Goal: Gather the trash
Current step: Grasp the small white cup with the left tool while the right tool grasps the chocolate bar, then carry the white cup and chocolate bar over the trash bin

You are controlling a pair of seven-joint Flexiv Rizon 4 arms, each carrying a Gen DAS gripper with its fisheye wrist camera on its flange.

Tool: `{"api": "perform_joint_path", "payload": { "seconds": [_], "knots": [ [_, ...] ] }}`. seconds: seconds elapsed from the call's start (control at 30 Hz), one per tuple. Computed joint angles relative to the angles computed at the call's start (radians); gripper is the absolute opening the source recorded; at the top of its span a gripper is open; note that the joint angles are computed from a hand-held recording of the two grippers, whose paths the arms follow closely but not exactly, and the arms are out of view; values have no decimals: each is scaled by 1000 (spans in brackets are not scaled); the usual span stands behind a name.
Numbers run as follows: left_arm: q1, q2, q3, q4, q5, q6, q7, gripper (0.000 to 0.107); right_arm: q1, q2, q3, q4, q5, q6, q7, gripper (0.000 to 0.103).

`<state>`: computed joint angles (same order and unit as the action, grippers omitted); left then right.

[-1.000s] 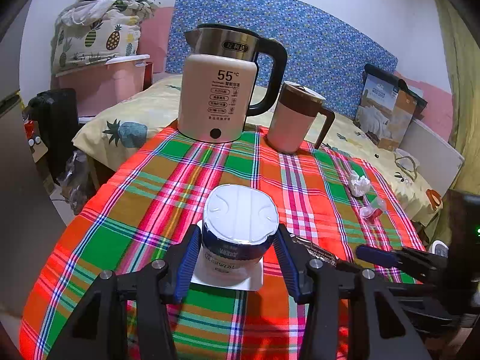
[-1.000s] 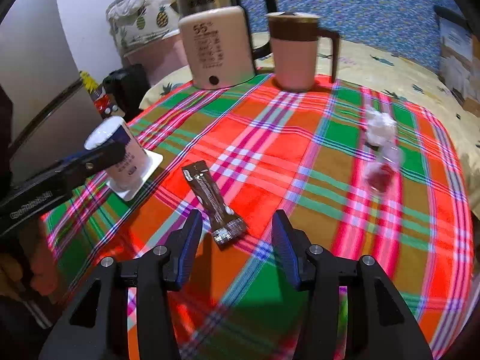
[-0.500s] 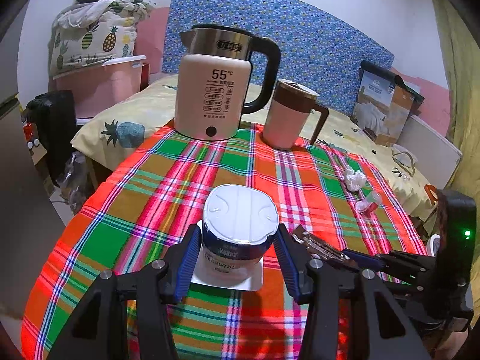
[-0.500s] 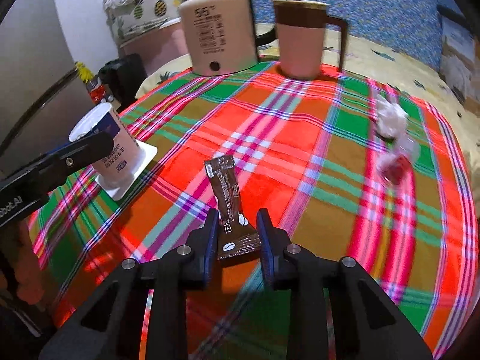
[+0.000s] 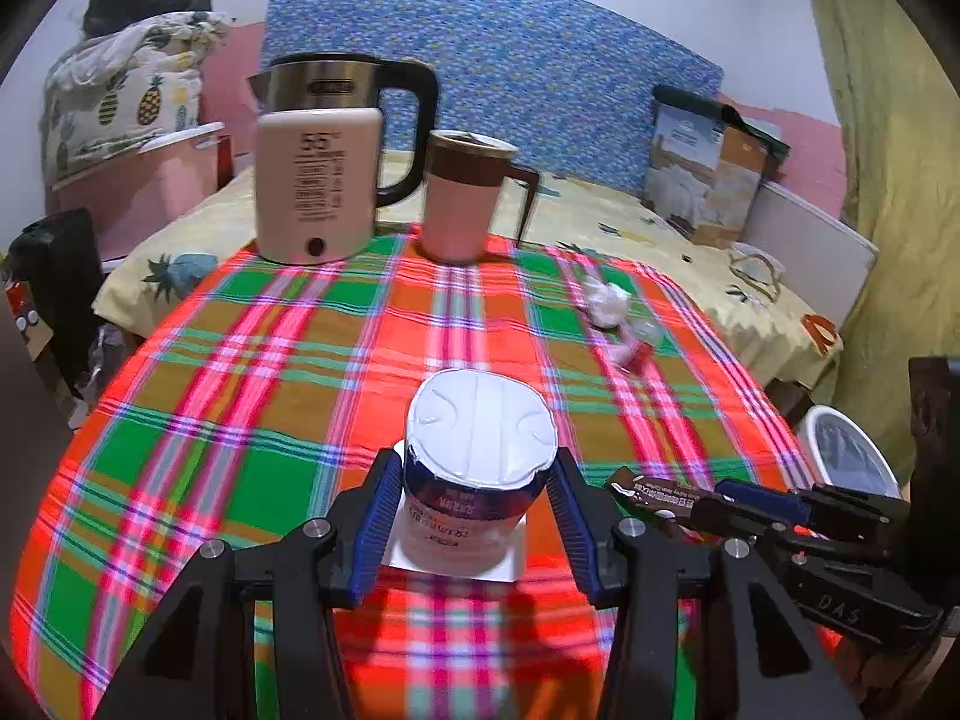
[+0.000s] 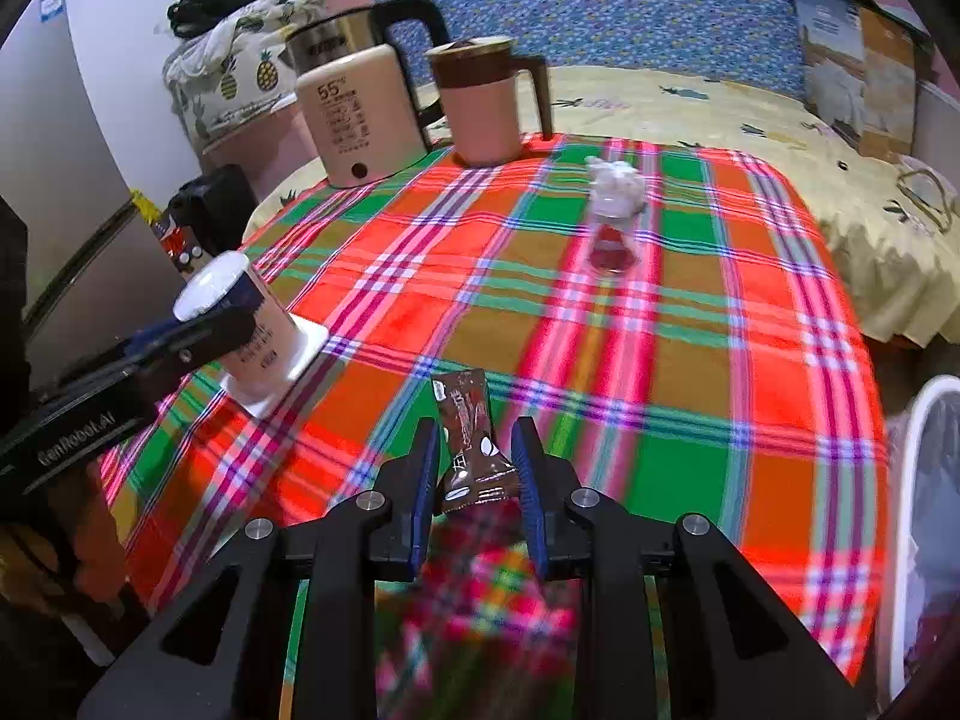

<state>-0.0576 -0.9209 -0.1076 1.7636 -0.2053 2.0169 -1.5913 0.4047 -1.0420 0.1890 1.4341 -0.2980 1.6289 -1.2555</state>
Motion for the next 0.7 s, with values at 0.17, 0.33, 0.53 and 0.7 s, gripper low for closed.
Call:
{"api": "perform_joint_path", "payload": {
  "seconds": [0.17,0.33,0.53,0.7],
  "knots": [
    [13,-2,-52,19,31,-13,-20,50,-4,39,-26,78,19,73,10,27],
    [-19,6,-42,23,29,-38,-26,50,-9,63,-43,131,26,127,26,27],
    [-75,28,-11,15,15,-48,-8,50,-12,87,-67,185,39,199,50,27],
    [-105,31,-4,-4,8,-63,14,50,-11,102,-87,222,49,251,65,27]
  ]
}}
